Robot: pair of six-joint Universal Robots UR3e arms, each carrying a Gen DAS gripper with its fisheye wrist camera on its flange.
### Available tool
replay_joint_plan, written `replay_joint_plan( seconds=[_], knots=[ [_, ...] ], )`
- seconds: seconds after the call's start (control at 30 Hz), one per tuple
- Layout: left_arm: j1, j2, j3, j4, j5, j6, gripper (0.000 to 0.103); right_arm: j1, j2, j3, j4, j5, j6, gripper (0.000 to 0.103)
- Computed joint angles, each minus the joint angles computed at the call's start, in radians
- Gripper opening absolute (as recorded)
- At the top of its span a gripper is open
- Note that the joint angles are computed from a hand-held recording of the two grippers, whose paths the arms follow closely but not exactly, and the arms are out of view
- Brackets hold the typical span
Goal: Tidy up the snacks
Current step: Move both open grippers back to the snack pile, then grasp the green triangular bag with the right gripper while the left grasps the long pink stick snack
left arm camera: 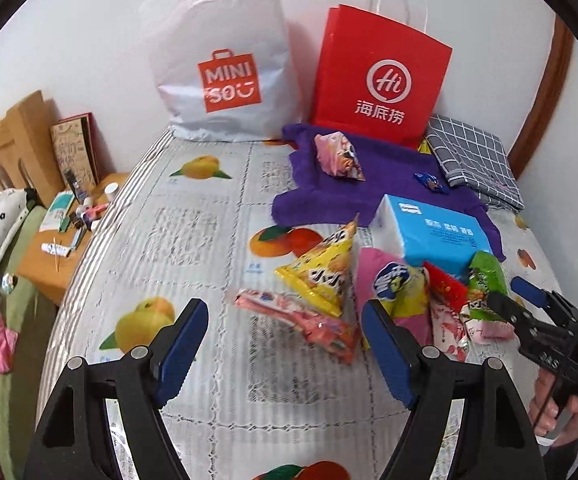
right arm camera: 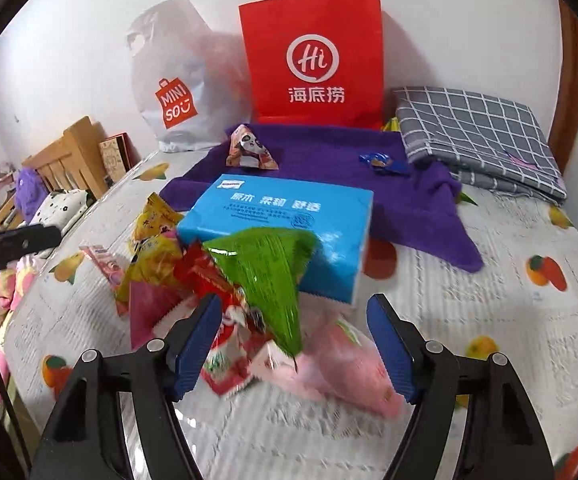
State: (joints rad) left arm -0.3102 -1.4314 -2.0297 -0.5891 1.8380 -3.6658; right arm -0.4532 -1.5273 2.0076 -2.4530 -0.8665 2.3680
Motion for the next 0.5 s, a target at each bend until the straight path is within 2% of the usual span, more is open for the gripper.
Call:
replay_joint_plan(
  seconds=[0.07,0.17,0.2,0.23,0.37,0.5],
  knots=[
    [0.017,0.018,-0.046,0.040,-0.023,0.005,0.078,0.024,0.036,-0.002,-0.052,-0.006,0.038,0.071],
    [0.032,0.011,-0.068,0.066,-0.055,0.015,0.078,0.040,0.070,-0.024,-0.033,0.007,0.048,0.055],
    [0.032,0.001,-0.068,0.073,-0.057,0.019,0.077,0.044,0.077,-0.033,-0.020,0.005,0.048,0.041],
    [0.029,-0.011,-0.062,0.077,-0.056,0.021,0.078,0.046,0.077,-0.033,-0.021,0.000,0.057,0.037],
    [0.028,-0.059,-0.047,0.099,-0.073,0.024,0.078,-0.005,0.015,0.023,-0.031,0.033,0.042,0.036],
    [0.046,-0.108,-0.043,0.112,-0.120,0.013,0.078,-0.100,-0.058,0.055,0.040,0.088,-0.011,0.036]
  ],
)
